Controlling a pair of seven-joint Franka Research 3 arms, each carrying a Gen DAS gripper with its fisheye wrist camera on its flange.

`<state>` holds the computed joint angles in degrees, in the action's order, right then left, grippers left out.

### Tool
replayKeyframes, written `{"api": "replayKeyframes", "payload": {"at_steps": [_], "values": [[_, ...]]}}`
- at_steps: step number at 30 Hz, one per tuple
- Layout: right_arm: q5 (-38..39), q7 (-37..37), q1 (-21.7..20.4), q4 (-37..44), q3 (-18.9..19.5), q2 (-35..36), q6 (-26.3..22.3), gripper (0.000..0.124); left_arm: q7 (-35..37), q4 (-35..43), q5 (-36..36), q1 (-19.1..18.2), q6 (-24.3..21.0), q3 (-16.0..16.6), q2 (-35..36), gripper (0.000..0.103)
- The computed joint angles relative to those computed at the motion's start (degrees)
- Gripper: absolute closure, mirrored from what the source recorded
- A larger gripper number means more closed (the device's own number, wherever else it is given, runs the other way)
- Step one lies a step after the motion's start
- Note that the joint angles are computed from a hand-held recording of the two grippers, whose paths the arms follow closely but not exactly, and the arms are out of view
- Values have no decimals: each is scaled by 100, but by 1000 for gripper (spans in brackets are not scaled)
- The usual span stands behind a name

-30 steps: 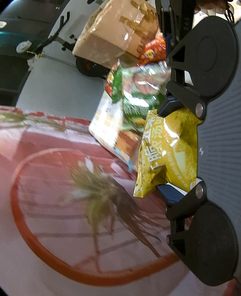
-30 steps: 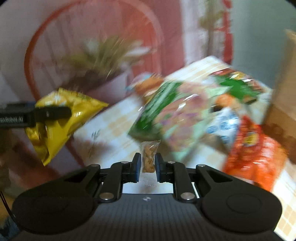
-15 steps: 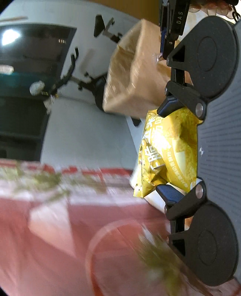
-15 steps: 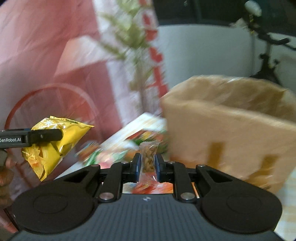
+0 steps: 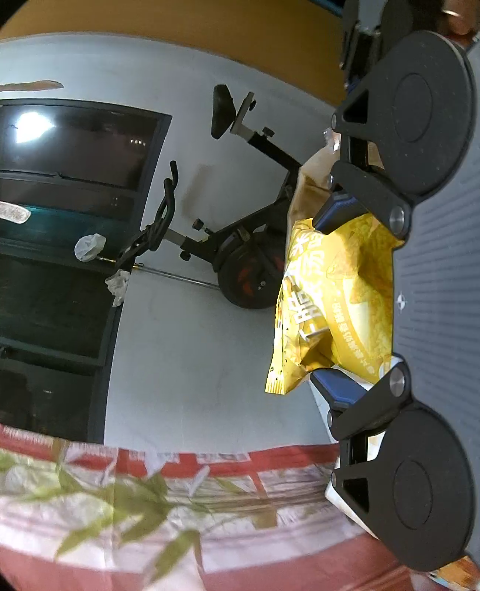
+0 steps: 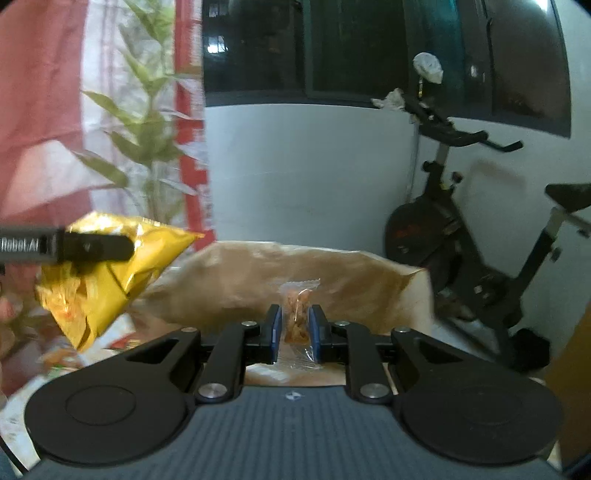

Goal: Organize snacks
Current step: 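Carry the yellow bag and nut packet over the cardboard box with both tools, then open both tools to drop the snacks into the box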

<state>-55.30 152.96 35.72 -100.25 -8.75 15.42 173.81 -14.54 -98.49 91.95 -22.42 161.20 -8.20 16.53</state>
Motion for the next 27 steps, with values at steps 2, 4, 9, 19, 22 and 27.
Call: {"api": "replayKeyframes", "payload": {"at_steps": [2, 4, 9, 19, 22, 27], "values": [[65, -141, -65, 90, -10, 91, -105, 106, 272, 285, -213, -55, -125, -13, 230, 20], [558, -578, -277, 227, 155, 269, -127, 106, 670, 756, -585, -152, -260, 9, 607, 20], [1459, -1377, -403, 409, 218, 568, -173, 106, 1937, 1571, -1733, -256, -350, 69, 1279, 20], [3011, -2641, -450, 479, 309, 754, -493, 100, 4126, 2373, -3790, -235, -759, -82, 1999, 17], [3130, -2633, -246, 321, 68, 635, -373, 92, 3692, 1959, -3711, -425, -434, 307, 1684, 17], [2837, -2119, 181, -59, -372, 340, -153, 90, 3384, 1400, -3406, -818, -402, 760, 1174, 17]]}}
